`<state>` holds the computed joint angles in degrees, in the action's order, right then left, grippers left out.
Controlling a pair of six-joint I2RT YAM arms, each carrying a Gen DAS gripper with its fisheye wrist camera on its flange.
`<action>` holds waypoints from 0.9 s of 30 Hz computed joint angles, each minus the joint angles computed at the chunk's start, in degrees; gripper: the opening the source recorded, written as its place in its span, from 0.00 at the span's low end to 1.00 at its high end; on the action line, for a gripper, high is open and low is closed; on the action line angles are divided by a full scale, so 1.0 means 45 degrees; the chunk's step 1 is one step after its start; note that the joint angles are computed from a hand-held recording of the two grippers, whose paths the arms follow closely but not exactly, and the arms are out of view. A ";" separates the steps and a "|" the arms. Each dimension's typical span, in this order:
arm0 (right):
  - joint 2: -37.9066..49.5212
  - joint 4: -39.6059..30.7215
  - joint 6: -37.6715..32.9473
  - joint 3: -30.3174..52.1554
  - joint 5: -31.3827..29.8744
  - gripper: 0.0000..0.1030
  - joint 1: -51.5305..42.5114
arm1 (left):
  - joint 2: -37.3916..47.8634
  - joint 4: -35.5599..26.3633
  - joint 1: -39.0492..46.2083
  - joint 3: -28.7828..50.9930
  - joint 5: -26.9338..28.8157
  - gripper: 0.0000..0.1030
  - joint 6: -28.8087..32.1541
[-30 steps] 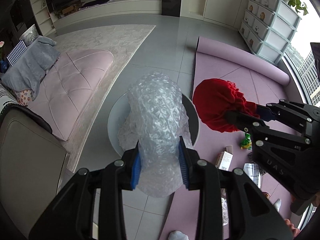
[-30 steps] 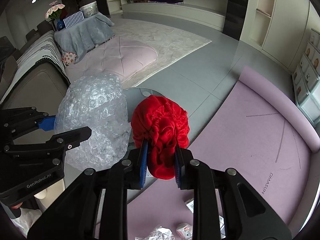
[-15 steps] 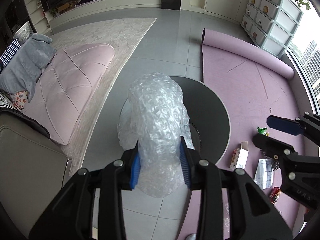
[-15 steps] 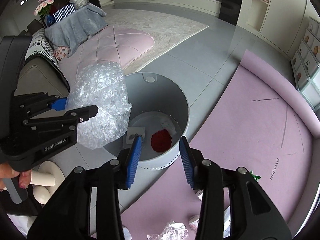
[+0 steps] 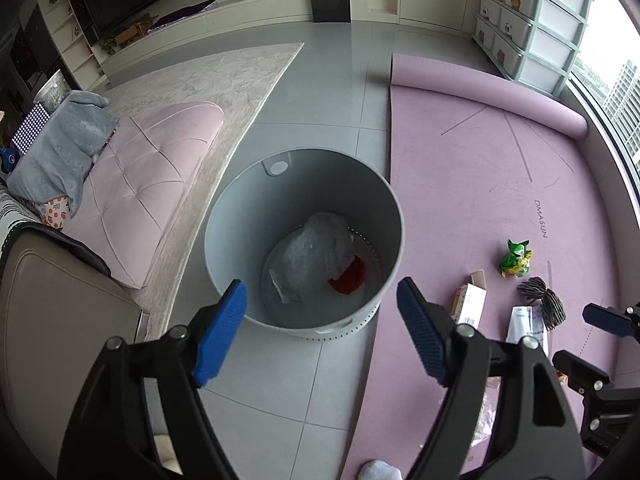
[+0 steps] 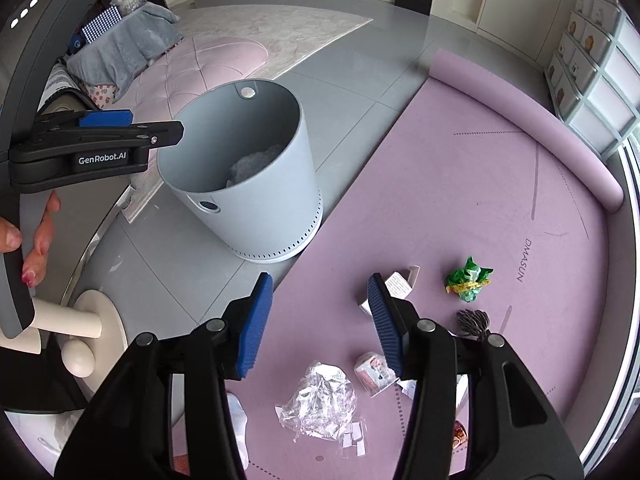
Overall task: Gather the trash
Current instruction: 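Move both tools back over the red drink can and paper leaflet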
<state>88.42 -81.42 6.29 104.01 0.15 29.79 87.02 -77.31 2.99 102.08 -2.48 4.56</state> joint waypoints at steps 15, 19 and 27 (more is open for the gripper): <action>-0.5569 -0.0507 -0.2958 -0.6124 -0.0374 0.53 -0.8252 | -0.0496 0.0204 -0.8622 -0.2354 -0.0523 0.75 -0.5927; -0.6219 -0.0102 -0.4775 -0.7587 -0.0798 0.55 -1.1687 | 0.0347 0.1199 -1.0264 -0.2711 -0.0577 0.75 -0.7033; -0.6354 0.2371 -0.7997 -1.1002 -0.1390 0.59 -1.7291 | 0.2755 0.3930 -1.2546 -0.3345 -0.0560 0.75 -0.8407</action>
<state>59.83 -70.75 -29.69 54.51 -6.11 -48.02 99.42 -59.62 -53.47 87.02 -5.00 -33.27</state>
